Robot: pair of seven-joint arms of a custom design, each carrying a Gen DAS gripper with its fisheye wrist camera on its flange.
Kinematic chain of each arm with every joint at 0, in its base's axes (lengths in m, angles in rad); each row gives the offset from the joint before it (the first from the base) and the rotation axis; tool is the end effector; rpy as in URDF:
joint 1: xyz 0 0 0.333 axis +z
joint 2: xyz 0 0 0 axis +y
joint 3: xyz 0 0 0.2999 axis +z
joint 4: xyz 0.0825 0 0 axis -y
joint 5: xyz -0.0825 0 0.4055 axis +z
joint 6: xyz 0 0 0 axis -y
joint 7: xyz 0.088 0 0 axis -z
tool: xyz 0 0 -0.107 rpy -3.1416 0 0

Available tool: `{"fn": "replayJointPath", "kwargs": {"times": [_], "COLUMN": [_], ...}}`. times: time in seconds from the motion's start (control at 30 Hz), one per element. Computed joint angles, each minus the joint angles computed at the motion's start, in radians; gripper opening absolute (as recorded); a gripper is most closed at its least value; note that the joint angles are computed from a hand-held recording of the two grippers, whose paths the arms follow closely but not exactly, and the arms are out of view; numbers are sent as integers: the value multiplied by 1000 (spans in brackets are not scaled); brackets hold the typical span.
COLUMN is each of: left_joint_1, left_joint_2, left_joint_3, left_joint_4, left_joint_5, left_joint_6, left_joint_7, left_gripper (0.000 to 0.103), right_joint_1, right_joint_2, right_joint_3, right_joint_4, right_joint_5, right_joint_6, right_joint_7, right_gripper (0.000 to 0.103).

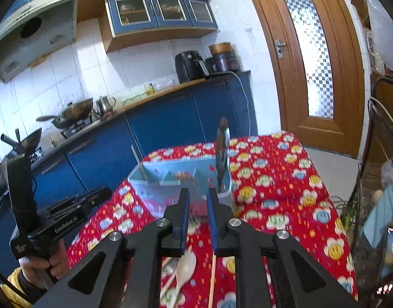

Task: Organize utensils
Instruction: 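Move both tools back down to the remaining utensils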

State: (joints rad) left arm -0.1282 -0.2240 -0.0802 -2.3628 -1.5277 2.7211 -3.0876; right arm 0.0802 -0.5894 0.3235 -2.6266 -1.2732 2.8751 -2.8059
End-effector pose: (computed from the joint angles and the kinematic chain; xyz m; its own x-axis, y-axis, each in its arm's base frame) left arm 0.5098 -0.0710 0.4249 -0.5719 -0.8107 0.1248 -0.4846 0.2112 -0.8489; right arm 0.3723 0.2189 0.4555 -0.1765 -0.9512 -0.2531 -0.4374 0.3061 -0.8456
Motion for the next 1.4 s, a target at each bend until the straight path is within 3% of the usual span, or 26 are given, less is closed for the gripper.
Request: {"fn": "replayJointPath", "kwargs": {"times": [0.23, 0.53, 0.83, 1.03, 1.27, 1.4], "left_joint_1": [-12, -45, -58, -43, -16, -11], "left_joint_2": [-14, 4, 31, 62, 134, 158], "left_joint_3": [-13, -27, -27, -24, -51, -69], "left_joint_4": [-56, -100, -101, -56, 18, 32], "left_joint_5": [129, 351, 534, 601, 759, 844], "left_joint_6": [38, 67, 2, -114, -169, -151], "left_joint_7": [-80, -203, -343, -407, -540, -596], "left_gripper": [20, 20, 20, 20, 20, 18], "right_joint_1": [105, 96, 88, 71, 62, 58], "right_joint_2": [-9, -16, -37, -53, -46, -45], "right_joint_3": [-40, -14, -4, 12, 18, 19], "right_joint_4": [-62, -125, -176, -196, -198, -201], "right_joint_5": [242, 368, 451, 477, 493, 501], "right_joint_6": [-89, -49, -39, -34, -19, -16], "right_joint_7": [-197, -261, -289, -297, -315, -320], "right_gripper": [16, 24, 26, 27, 27, 28]}}
